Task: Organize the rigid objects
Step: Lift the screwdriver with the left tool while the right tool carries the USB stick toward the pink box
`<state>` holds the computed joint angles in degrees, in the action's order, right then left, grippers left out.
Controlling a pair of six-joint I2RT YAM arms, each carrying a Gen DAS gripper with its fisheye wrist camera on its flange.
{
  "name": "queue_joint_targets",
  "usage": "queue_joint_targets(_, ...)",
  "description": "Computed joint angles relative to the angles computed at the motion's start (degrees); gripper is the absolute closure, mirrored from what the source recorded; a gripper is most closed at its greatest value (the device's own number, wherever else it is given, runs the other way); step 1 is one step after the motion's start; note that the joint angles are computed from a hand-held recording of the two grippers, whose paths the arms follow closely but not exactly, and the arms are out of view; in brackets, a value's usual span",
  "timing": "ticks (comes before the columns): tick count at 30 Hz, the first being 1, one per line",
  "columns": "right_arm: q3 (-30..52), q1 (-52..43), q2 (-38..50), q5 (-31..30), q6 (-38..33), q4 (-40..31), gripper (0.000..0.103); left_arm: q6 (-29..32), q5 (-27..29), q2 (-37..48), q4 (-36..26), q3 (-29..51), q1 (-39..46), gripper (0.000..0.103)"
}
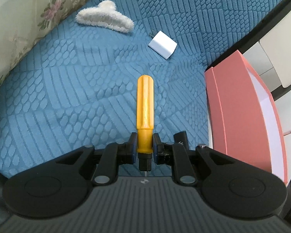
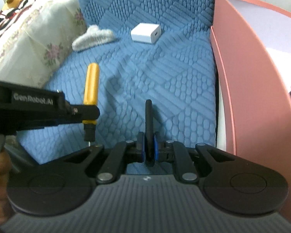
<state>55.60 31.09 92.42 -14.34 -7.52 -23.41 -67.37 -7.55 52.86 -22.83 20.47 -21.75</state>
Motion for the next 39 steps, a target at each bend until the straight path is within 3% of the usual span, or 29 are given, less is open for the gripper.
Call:
queue_joint_targets(15, -1.05, 1.56, 0.52, 1.33, 2.98, 5.10, 0.091, 1.79, 2.57, 2.15, 1.92, 0.59, 1.80, 0.084)
queue_joint_targets(30, 3.24, -3.38, -9.78, -1.86, 0.32, -10.92, 0.091, -6.70, -4.44, -2.43, -16.46, 13.48, -10.79, 0.084)
queue_joint_targets(39, 7.77, -7.31, -16.85, -3.10, -3.46, -19.96, 0.091, -11.89, -8.63, 2.30, -26.30, 25.00, -19.80, 0.084)
